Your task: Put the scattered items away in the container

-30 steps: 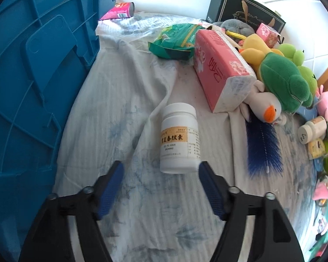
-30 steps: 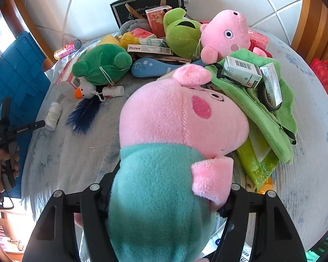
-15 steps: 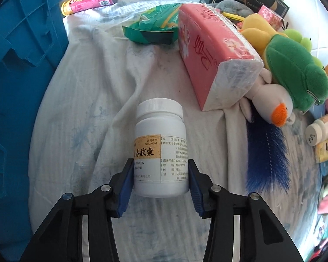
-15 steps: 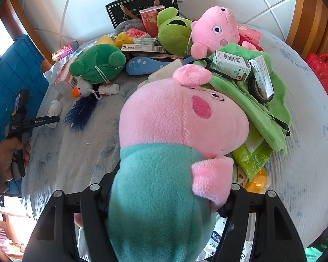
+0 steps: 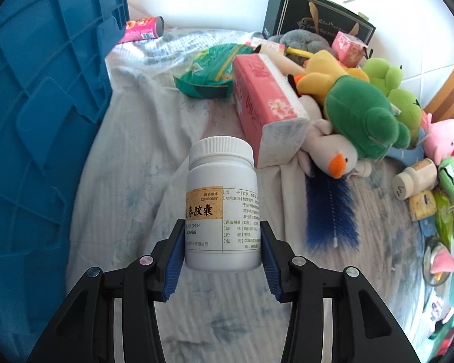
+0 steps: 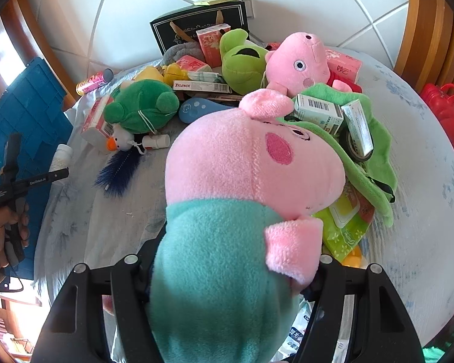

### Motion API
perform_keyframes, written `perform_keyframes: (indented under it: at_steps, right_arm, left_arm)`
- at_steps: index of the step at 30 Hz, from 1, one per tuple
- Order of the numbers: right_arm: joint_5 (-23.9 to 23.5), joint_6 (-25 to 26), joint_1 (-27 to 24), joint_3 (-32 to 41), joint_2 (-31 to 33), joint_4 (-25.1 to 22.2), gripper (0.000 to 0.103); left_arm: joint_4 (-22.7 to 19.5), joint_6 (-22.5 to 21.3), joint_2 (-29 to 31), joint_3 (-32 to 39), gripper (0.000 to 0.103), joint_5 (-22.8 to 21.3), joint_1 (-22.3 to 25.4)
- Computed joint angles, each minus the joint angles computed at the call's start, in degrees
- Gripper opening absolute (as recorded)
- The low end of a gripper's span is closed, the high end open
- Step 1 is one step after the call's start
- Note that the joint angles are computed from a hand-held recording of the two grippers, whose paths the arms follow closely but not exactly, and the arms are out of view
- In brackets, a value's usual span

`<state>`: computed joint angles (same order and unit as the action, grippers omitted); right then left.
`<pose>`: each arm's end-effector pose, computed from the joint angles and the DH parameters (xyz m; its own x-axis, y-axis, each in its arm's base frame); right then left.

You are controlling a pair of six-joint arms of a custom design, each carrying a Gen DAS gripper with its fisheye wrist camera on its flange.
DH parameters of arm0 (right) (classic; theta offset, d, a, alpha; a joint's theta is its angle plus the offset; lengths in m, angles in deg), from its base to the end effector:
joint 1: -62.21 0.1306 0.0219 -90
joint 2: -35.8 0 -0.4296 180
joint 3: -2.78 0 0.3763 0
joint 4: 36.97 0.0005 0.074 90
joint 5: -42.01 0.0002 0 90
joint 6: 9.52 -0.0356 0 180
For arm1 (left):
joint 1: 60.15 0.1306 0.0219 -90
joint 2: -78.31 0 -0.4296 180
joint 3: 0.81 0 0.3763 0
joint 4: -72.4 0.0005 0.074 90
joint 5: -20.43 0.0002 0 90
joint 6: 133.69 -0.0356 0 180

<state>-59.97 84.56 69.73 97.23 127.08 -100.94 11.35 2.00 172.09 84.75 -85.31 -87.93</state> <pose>0.4553 0.0670 0.4858 -0.8470 -0.1820 -0.4995 -0.2894 0.9460 0.1460 0.4119 -0.2067 0.4041 -0.8382 -0.3369 -0.4288 -0.3381 0.9380 -0.0761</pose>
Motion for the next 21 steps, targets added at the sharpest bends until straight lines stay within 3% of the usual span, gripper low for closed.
perform_keyframes:
  at_steps: [21]
  right_arm:
    - [0.03,-1.86,2.49,12.17,-2.98,-2.85,0.066]
  left_arm:
    - [-12.19,1.98,-6.63,15.94,0.045,-11.79,-9.1]
